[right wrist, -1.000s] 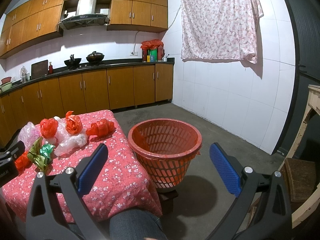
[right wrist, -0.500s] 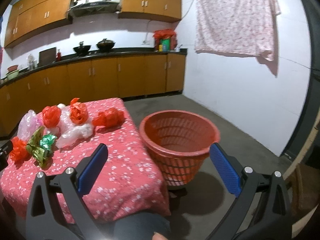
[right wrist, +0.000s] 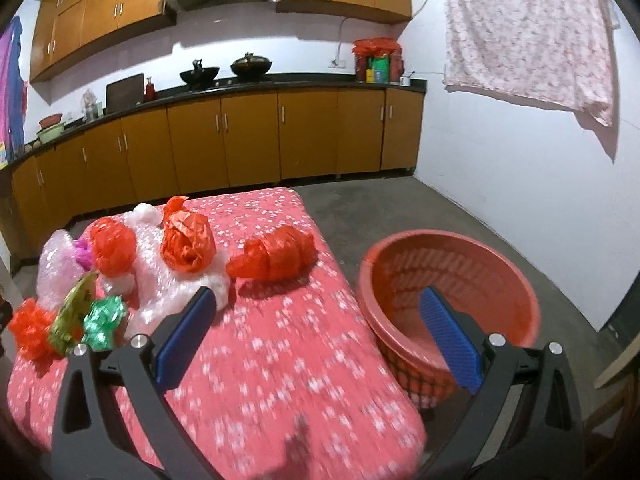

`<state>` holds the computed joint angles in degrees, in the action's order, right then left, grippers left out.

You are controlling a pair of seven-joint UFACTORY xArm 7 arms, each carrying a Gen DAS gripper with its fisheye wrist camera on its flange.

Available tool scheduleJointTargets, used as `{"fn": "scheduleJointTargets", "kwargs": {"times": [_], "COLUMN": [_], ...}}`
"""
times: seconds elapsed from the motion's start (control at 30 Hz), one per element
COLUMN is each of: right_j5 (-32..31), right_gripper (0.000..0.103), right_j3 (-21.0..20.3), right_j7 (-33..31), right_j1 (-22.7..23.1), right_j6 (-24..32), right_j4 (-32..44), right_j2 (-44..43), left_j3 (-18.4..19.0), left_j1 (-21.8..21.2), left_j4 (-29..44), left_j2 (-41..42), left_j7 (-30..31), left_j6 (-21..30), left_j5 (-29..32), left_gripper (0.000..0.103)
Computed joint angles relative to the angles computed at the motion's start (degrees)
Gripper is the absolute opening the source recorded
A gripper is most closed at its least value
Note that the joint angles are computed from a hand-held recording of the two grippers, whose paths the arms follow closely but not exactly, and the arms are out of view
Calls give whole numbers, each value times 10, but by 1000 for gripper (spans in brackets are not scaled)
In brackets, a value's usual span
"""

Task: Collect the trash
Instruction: 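Grasp the clear bubble wrap with the left tool while the right tool grasps a red bag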

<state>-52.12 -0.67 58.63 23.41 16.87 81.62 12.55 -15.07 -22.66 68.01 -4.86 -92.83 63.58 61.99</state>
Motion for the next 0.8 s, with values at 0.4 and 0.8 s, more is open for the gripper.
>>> {"fn": "scheduleJointTargets", "kwargs": {"times": [0.4,0.8], "right_j5": [217,349], "right_gripper": [99,90], "right_j3": [7,-24], "right_j7": [-171,-309], "right_j1": [5,30], "right_j6": [113,250], "right_j4": [359,631], "right_j2": [271,457], "left_j3": [56,97], "left_j1": [10,6], "left_j4": [113,130], "left_j2": [98,131], "left_j7": [38,80], "left_j6": [-57,-105], "left_j5": [0,-78], "left_gripper": [101,73]}}
